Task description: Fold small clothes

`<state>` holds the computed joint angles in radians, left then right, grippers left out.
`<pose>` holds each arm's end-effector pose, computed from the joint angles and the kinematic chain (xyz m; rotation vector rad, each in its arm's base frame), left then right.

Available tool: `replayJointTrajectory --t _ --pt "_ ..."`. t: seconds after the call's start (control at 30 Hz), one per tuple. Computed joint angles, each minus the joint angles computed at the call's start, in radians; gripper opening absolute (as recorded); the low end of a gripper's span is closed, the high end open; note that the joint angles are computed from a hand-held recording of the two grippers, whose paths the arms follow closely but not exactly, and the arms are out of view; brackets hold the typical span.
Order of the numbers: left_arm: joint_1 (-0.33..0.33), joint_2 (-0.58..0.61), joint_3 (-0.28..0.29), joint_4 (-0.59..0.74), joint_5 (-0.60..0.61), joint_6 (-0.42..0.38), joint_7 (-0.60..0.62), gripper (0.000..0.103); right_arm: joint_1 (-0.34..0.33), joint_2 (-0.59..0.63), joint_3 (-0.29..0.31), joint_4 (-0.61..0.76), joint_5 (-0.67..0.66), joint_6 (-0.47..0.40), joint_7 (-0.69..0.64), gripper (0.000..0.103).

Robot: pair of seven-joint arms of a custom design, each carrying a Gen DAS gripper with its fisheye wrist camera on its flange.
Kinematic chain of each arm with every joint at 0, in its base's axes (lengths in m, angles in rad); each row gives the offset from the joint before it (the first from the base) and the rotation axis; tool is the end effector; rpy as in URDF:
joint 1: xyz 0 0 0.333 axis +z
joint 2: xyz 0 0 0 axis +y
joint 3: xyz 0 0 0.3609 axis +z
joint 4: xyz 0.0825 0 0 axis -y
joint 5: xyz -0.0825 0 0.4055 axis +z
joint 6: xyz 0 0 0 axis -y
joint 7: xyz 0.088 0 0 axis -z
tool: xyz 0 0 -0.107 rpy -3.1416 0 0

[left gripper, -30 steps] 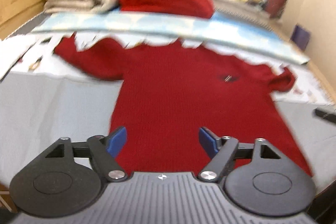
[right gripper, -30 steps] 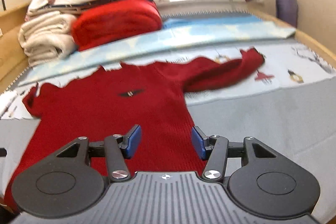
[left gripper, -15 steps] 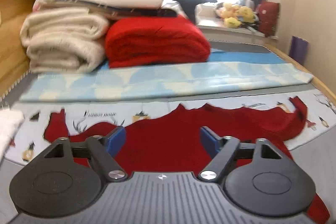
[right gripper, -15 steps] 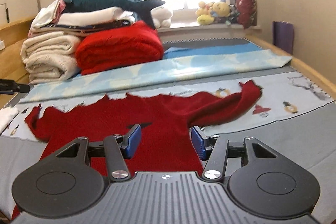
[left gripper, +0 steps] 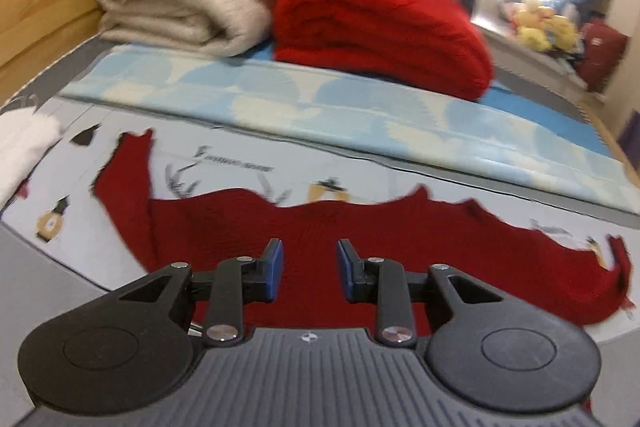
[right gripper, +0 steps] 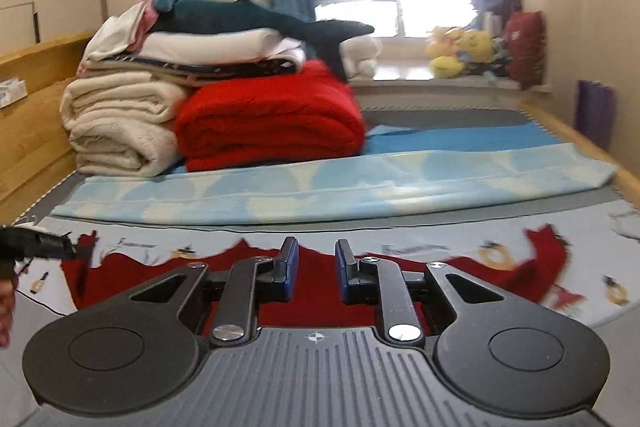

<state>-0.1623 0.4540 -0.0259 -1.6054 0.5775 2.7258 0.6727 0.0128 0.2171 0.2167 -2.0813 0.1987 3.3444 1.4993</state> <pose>0.7451 -0.1590 0.4689 -2.0018 1.5321 -0.7045 0.6405 0.1173 0.4826 -1.5814 1.5018 -0.7160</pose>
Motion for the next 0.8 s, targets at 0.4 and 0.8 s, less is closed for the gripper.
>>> replayJointTrajectory --t 0.4,0.8 --pt "0.042 0.125 0.024 0.166 -0.035 -0.207 -0.019 0.059 -0.037 0.238 0.113 0.257 0.012 -0.194 -0.132 0.023" --pt "0.070 0.236 0.041 0.295 -0.060 -0.364 0.035 0.084 0.041 0.288 0.022 0.346 0.142 -0.272 -0.229 0.032"
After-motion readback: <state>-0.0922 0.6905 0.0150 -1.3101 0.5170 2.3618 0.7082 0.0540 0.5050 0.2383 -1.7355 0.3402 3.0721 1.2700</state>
